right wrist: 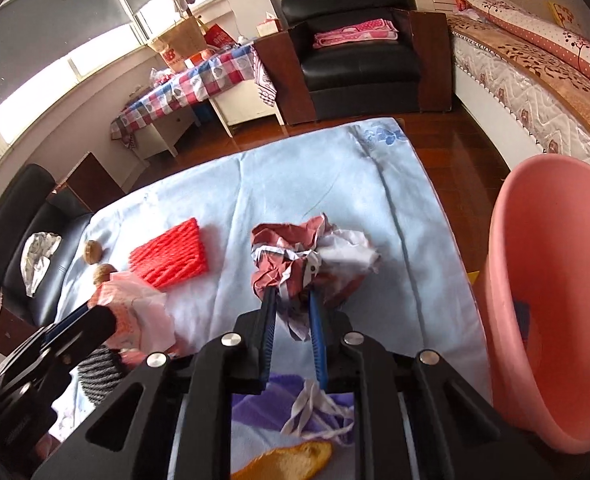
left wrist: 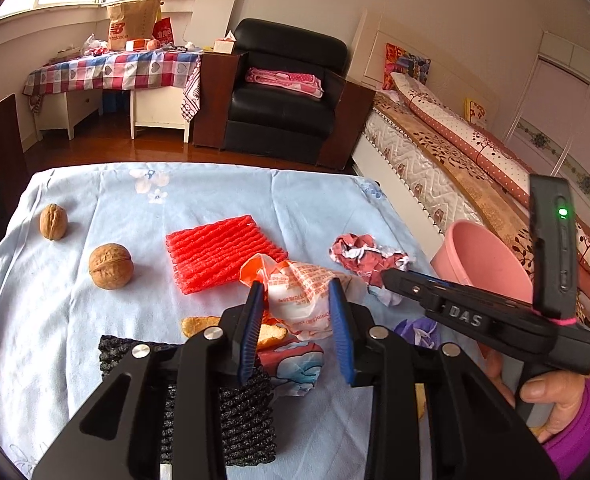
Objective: Collect trash
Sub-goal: 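Grasp the crumpled red-white paper with the right tool while the left tool grasps the orange-white bag, then carry both items over the pink bucket and open both tools to drop them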
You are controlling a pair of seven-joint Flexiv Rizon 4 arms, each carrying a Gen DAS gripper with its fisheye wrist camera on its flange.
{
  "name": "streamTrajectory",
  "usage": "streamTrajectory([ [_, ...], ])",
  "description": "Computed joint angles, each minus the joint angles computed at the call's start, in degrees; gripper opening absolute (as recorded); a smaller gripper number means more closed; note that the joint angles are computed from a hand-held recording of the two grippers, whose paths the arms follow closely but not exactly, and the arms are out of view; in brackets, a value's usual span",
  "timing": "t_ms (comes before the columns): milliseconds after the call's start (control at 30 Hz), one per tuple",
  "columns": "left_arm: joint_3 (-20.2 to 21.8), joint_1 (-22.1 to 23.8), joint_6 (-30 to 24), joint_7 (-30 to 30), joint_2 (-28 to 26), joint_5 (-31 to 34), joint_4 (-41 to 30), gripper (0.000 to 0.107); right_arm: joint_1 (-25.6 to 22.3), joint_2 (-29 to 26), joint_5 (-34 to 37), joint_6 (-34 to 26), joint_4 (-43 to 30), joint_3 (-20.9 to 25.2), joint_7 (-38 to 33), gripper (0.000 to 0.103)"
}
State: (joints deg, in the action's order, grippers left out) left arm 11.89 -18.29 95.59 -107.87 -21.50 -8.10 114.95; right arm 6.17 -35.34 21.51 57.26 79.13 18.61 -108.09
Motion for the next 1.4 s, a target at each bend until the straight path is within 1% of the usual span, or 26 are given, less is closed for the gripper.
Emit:
streamTrajectory([
  [133, 2.43, -2.20, -0.52, -1.29, 0.45, 0.65, -0.01, 0.032, -1.53, 1.68, 1.88, 1.01, 1.68, 1.28, -2.66, 0.015],
  [267, 6.01, -5.44, -1.24, -3.32, 0.79, 2.44, -0.71, 0.032, -3.81, 3.72, 5.95, 0.45, 2.66, 2.80, -5.26, 0.015],
  [400, 9.39, -8.60, -2.65, -6.29, 0.77, 5.22, -2.22, 0.032, -5.05, 6.18, 9.71, 0.61, 3.92, 3.01, -7.95, 0.015],
  [500, 10.86, -10.00, -3.26, -8.77, 1.04, 7.73, -3.08, 0.032, -5.61, 8.12, 12.04, 0.67, 5.04, 2.54, -9.67, 0.015],
  [567, 10.62, -9.77, -3.56, -9.65, 1.06, 9.21, -3.84, 0.032, -6.01, 9.29, 13.58, 0.92, 5.82, 2.12, -10.73, 0.015],
  [600, 11.22, -10.51, -4.04, -10.33, 0.85, 10.26, -4.79, 0.032, -6.01, 9.74, 14.16, 1.01, 6.11, 1.81, -10.99, 0.015],
  [733, 10.54, -10.42, -4.38, -12.15, 0.69, 13.22, -6.63, 0.032, -6.44, 11.50, 16.26, 1.97, 7.54, 0.61, -12.37, 0.015],
  [833, 9.08, -9.77, -4.66, -12.77, 0.25, 14.44, -8.21, 0.032, -6.69, 12.67, 17.27, 3.32, 8.71, -0.34, -13.06, 0.015],
  [1033, 6.42, -8.96, -5.68, -12.16, -1.23, 16.22, -12.15, 0.032, -7.62, 13.68, 18.32, 5.13, 9.68, -1.90, -13.10, 0.016],
  [1200, 3.71, -7.99, -6.34, -10.73, -3.07, 16.07, -15.72, 0.032, -8.47, 13.39, 18.25, 5.78, 9.43, -2.86, -11.99, 0.016],
  [1400, 0.71, -7.20, -7.38, -8.02, -5.96, 14.52, -20.15, 0.032, -9.31, 12.23, 16.26, 7.41, 8.89, -3.78, -9.89, 0.016],
])
